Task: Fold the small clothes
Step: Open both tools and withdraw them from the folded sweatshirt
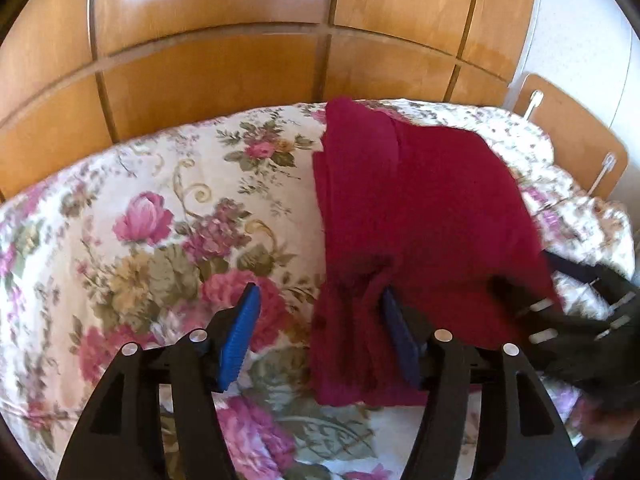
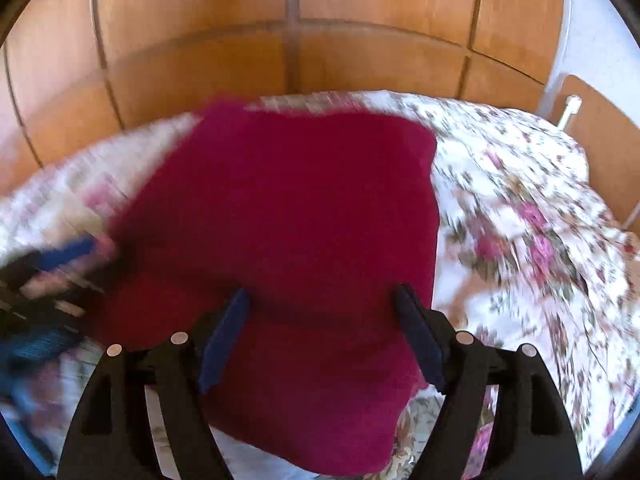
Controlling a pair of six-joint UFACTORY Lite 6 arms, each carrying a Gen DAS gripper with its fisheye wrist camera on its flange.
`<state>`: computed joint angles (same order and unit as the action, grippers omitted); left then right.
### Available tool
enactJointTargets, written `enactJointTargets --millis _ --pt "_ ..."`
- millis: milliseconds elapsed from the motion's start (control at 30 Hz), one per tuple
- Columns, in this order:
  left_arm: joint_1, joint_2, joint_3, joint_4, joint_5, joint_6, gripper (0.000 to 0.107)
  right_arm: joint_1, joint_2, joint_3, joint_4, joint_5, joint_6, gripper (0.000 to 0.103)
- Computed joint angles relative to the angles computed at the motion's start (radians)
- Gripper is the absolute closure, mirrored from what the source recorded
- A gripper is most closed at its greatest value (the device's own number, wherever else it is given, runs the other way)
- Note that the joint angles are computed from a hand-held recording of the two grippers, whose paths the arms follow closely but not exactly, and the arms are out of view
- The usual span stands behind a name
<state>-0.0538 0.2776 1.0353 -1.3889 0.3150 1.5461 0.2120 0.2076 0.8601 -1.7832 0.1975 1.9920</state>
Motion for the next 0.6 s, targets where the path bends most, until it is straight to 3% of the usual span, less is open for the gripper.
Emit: enactJointTargets --millis 100,233,267,400,500,600 --pt "0.014 -0.074 -0.074 -0.113 0.000 0.132 0.045 0.015 -0.076 -0.065 -0.111 0.022 0.169 0.023" --pt "0.035 -0.215 -0.192 -0.246 -0.027 0.276 0.041 0.030 -0.178 -0.128 -0.006 0.023 0.164 0.017" --pt "0.043 -0.254 -0.225 -0.276 -0.035 0.306 0.037 0.048 -0.193 -0.141 0.022 0.048 0.163 0.014" --pt "0.084 -0.357 -0.306 -0.261 -0.038 0.294 0.036 0.156 -0.268 -0.203 0.170 0.170 0.118 0.008" --pt "0.121 -0.435 -0.373 -0.267 -0.046 0.292 0.028 0.251 -0.297 -0.226 0.259 0.275 0.089 0.003" --pt "0.143 -0.515 -0.443 -0.301 -0.048 0.346 0.024 0.339 -0.316 -0.254 0.316 0.362 0.087 0.002"
